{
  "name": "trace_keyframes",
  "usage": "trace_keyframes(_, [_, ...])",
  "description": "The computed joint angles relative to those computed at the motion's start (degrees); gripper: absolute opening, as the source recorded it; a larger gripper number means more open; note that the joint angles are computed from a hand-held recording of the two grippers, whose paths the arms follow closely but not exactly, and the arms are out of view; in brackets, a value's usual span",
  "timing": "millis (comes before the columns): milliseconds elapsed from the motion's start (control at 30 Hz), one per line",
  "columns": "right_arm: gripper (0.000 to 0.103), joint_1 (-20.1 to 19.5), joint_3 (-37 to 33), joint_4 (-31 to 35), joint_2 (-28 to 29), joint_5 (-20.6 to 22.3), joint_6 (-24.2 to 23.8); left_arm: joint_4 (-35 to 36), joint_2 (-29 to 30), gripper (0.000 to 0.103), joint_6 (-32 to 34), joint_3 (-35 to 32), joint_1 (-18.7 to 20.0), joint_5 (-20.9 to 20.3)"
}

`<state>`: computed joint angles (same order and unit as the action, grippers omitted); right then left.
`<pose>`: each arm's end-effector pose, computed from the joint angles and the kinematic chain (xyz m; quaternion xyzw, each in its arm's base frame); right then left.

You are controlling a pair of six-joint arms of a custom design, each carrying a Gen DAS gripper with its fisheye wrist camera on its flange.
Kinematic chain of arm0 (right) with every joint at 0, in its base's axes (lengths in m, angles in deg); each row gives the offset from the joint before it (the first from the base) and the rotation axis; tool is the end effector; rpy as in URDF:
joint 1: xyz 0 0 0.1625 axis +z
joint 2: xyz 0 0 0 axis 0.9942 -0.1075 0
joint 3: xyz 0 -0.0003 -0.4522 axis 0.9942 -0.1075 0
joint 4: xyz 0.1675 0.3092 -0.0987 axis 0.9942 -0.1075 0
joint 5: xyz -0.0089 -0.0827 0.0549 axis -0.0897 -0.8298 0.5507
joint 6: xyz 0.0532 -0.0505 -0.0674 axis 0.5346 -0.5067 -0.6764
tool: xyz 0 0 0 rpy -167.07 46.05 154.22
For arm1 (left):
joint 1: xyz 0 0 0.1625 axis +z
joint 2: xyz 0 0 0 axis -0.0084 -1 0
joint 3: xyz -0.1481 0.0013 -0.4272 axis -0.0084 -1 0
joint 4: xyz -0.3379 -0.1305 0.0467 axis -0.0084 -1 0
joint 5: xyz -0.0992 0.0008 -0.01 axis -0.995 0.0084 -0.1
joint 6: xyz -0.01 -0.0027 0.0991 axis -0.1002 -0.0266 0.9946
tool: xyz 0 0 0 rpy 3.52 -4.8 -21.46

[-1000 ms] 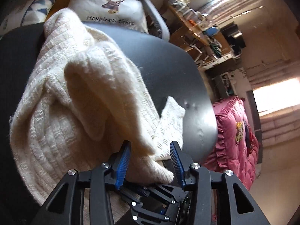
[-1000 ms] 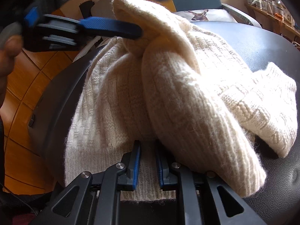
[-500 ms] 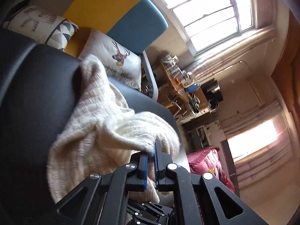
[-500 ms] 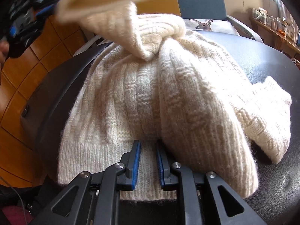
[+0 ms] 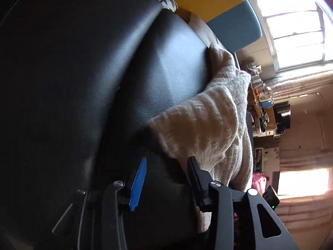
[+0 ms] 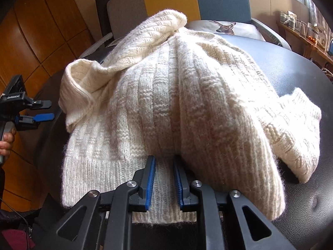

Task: Fold clothes

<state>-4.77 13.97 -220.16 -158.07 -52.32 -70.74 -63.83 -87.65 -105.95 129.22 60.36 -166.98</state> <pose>-0.0159 -0.6359 0.4566 0.1461 -0.9264 0.2425 0.2484 -0.2888 -0.8027 0.0391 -0.0721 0.9821 -0.1737 0.0034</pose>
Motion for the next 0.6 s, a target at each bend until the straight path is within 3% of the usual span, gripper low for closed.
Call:
trace_keyframes(100, [0.022,-0.23,1.73,0.12,-1.99,0.96,0.18,-6.49,-2.59,0.058,-1.83,6.91,0.17,-0.91])
trace_keyframes(233, [0.024,0.07,4.58,-0.82,-4.78,0.26,-0.62,-12.28,-2.05,0.061,-2.22,9.82,-0.60,-1.82])
trace_keyframes(300, [0.024,1.32,2.06,-0.59,-2.40,-0.72,0.14,-15.43,-0.53,0.072,-3.18,9.19,-0.72,-2.20])
trace_keyframes(367, [0.024,2.24,0.00,-0.38,-0.52,-1.28,0.70,-19.89,1.30,0.076,-5.31,8.28,-0.75,-1.56])
trace_keyframes(467, [0.024,1.57,7.60,-7.40,-1.69,-0.52,0.31,-22.13,3.89,0.081,-6.28,5.19,-0.99,1.52])
trace_keyframes(600, [0.026,0.81,11.72,-11.23,-1.91,0.67,0.98,-24.00,7.17,0.083,-8.78,0.31,-0.07,-0.78])
